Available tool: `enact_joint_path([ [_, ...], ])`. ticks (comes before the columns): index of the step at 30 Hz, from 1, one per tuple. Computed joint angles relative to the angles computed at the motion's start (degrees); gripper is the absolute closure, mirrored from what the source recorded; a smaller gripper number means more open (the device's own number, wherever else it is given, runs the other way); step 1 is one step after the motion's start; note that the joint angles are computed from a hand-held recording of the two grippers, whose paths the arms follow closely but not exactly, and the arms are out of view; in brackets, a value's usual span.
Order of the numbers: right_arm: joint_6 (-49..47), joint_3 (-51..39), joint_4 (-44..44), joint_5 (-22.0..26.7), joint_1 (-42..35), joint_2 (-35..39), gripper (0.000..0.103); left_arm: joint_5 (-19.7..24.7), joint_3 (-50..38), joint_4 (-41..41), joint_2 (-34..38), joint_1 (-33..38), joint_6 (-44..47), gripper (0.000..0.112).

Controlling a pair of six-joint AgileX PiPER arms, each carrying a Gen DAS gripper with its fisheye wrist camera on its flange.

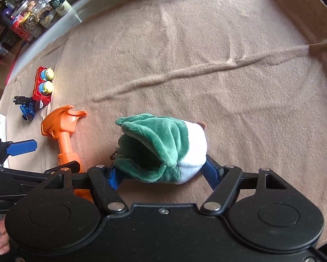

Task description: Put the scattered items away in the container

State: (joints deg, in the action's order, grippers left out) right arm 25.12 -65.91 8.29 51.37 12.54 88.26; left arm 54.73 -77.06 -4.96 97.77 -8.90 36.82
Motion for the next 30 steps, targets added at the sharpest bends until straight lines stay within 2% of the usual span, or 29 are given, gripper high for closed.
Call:
enact_joint_path([
  [2, -0.2, 0.4, 0.1, -0.4, -0.1, -0.3, 0.033, 0.7, -0.2, -0.2, 0.9, -0.4, -0.5, 0.018],
  [4, -0.3, 1.4, 0.2, -1.1, -0.2, -1.0, 0.033, 2.1, -1.2, -1.2, 2.0, 0.0, -1.0, 0.028],
  [5, -0.3, 1.5, 0.0, -1.3, 0.0, -1.0, 0.033, 3.1, -1.9, -1.4, 2.7, 0.2, -1.4, 0.037],
  [7, -0.2, 1.7, -0.3, -1.6, 0.2, -1.1, 0.033, 5.5, -4.1, -3.7, 4.0, 1.7, -0.9, 0.043],
  [9, -0.3, 1.8, -0.5, -1.7, 0.4, -1.1, 0.033, 6.2, -5.5, -3.9, 4.6, 2.5, -0.3, 0.056],
  [11, -0.5, 2.2, -0.6, -1.9, 0.4, -1.4, 0.033, 6.4, -6.7, -3.0, 5.0, 3.0, 0.8, 0.062],
  [12, -0.6, 2.4, -0.7, -2.1, 0.5, -1.5, 0.032, 6.6, -7.6, -2.6, 5.5, 3.4, 1.3, 0.069],
  [16, -0.3, 3.0, -2.4, -2.9, 1.9, -1.8, 0.029, 7.3, -10.5, -2.7, 7.4, 6.3, 5.0, 0.073],
  [20, 0.2, 4.9, -5.4, -5.6, 4.5, -2.5, 0.019, 2.9, -7.3, -1.9, 5.9, 7.2, 7.7, 0.056],
  [22, 0.6, 6.8, -7.3, -8.1, 6.1, -3.3, 0.012, 0.9, -5.4, -0.6, 4.6, 6.6, 8.1, 0.052],
  [23, 1.7, 7.5, -9.1, -8.8, 7.3, -3.6, 0.01, -0.2, -4.5, 0.5, 4.0, 6.1, 7.9, 0.042],
  [24, 3.6, 7.9, -11.4, -9.0, 8.5, -3.6, 0.004, -1.6, -3.3, 2.3, 3.5, 5.3, 6.8, 0.022],
  [26, 6.4, 9.1, -15.0, -10.1, 10.3, -3.9, 0.003, -4.8, -0.5, 3.4, 2.1, 4.7, 7.5, 0.01],
  [30, 9.1, 16.4, -14.7, -17.6, 9.0, -10.3, 0.004, -9.2, 4.1, 1.6, -0.4, 4.7, 12.4, 0.01],
])
